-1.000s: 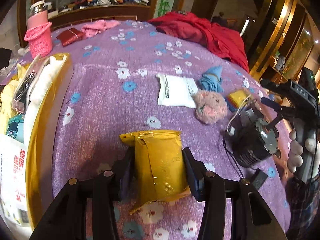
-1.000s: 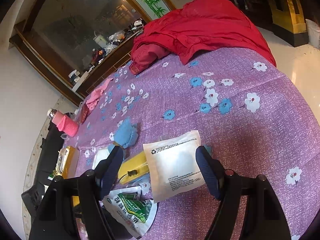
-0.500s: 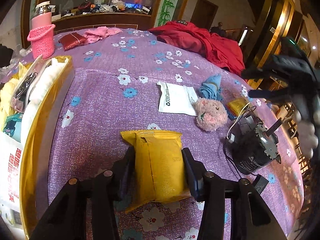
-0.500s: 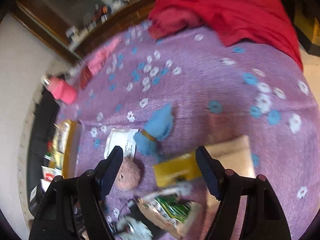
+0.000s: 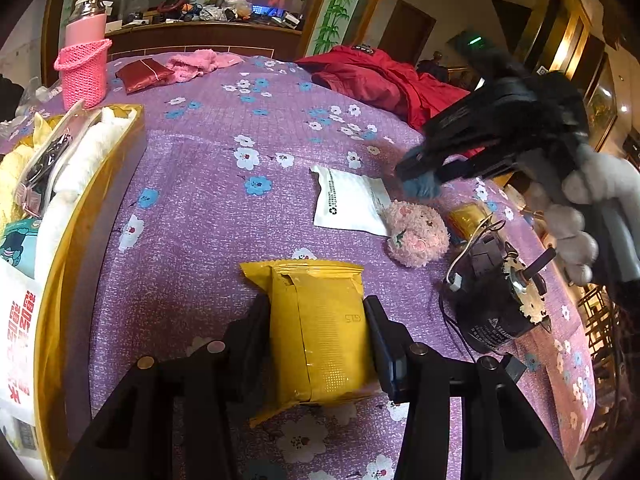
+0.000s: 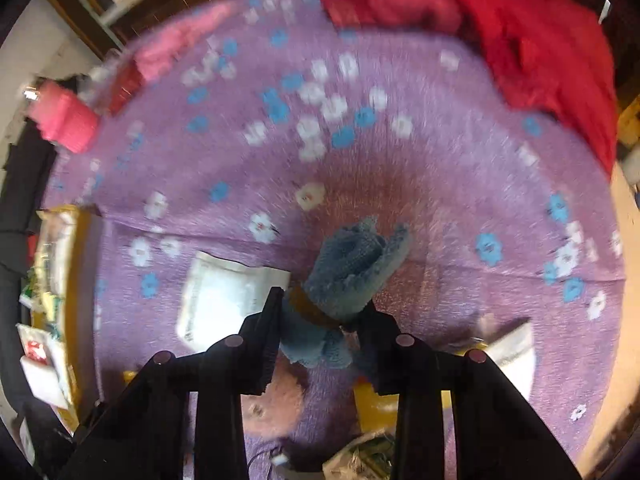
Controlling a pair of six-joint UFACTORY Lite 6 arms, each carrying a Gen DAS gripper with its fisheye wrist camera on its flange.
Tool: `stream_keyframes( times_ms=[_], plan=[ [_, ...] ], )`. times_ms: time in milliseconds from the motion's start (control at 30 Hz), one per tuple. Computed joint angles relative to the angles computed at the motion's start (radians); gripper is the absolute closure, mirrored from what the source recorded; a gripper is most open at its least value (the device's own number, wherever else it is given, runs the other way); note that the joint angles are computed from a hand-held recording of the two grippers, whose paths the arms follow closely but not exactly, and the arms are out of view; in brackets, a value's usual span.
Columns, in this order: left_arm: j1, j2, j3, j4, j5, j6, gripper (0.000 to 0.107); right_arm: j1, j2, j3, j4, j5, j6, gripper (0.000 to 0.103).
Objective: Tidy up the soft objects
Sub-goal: 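Carry the yellow pouch toward the tray with the left tool while the right grasps the blue knitted toy, then place the yellow pouch in the tray with the left tool while the right places the blue toy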
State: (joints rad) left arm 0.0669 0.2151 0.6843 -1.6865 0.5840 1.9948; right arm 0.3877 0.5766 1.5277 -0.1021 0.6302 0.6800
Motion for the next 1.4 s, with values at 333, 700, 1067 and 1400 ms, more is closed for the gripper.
stream_keyframes(
  times_ms=[333,700,1067,1400],
  plan=[
    [0.084,-0.089,-0.064,0.032,0.145,0.006,0.058,0.265,-0.593,-0.444,-0.267,0.003,0.352,0.069],
    [0.659,-0.291,-0.048,0.449,0.482,-0.189,0.058,0.483,-0.458,-0.346,-0.297,-0.099,0.445,0.069],
    [0.786,0.046,0.238,0.459,0.303,-0.245,0.058,0.544,-0.132,-0.029,-0.108,-0.166,0.264,0.068],
    [0.773,0.114,0.349,0.491,0.368,-0.346,0.042,0.617,0.258,0.503,0.048,-0.029,0.057,0.068]
  ],
)
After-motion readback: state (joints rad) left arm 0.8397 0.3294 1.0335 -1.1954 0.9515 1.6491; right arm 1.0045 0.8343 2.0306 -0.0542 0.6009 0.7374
